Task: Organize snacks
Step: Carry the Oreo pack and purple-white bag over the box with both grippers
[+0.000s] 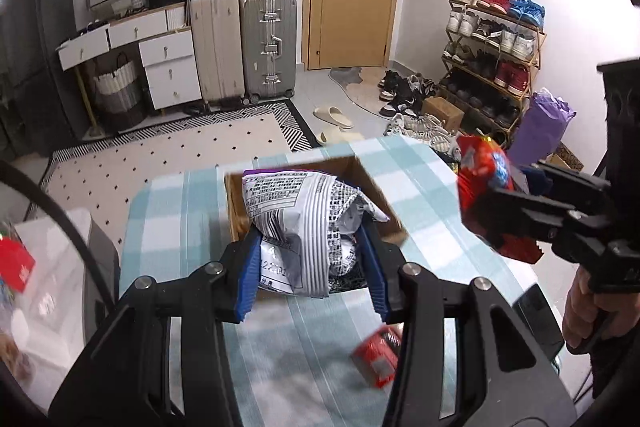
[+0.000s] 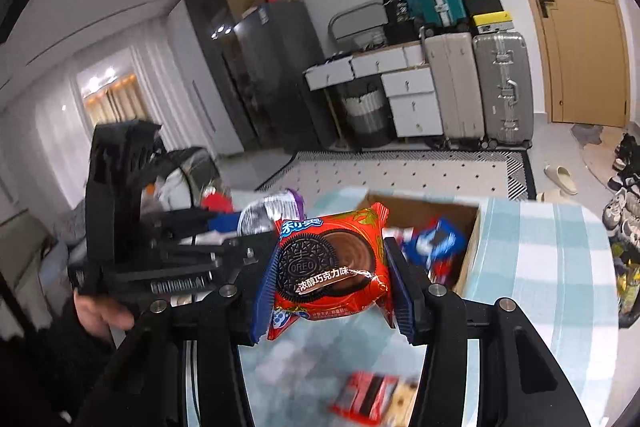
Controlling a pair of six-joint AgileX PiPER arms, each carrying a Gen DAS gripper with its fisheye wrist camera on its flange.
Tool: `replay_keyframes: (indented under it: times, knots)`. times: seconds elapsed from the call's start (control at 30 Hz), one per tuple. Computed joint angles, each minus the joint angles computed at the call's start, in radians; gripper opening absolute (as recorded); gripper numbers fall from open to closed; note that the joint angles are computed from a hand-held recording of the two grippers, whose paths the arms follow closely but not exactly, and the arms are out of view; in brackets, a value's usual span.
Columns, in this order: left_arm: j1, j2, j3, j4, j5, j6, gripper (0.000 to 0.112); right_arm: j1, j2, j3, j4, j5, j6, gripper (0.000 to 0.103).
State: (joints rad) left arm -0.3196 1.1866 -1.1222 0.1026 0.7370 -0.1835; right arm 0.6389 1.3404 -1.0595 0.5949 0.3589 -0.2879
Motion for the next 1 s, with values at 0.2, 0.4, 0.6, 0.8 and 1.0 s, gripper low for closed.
replay_keyframes:
  times: [0.2,0.4,0.6,0.8,1.0]
  knots:
    - [0.048,0.212,-0.260,-0.056,0.082,0.068,0.042,-0.046,0.118,-0.249,-0.094,0.110,0.084,0.050]
    - [0.091,0.460,-0.482,-0.020,0.126,0.052,0.042,-0.092,0.307,-0.511,-0.184,0.207,0.177,0.050]
    - [0.168,0.649,-0.592,-0.123,0.146,0.068,0.042,-0.133,0.552,-0.718,-0.235,0.297,0.226,0.050]
    - [0.218,0.725,-0.581,-0.257,0.095,0.159,0.042,-0.160,0.705,-0.775,-0.213,0.315,0.208,0.050]
    - [0.264,0.802,-0.592,-0.384,0.094,0.265,0.043,-0.178,0.765,-0.763,-0.165,0.285,0.135,0.050]
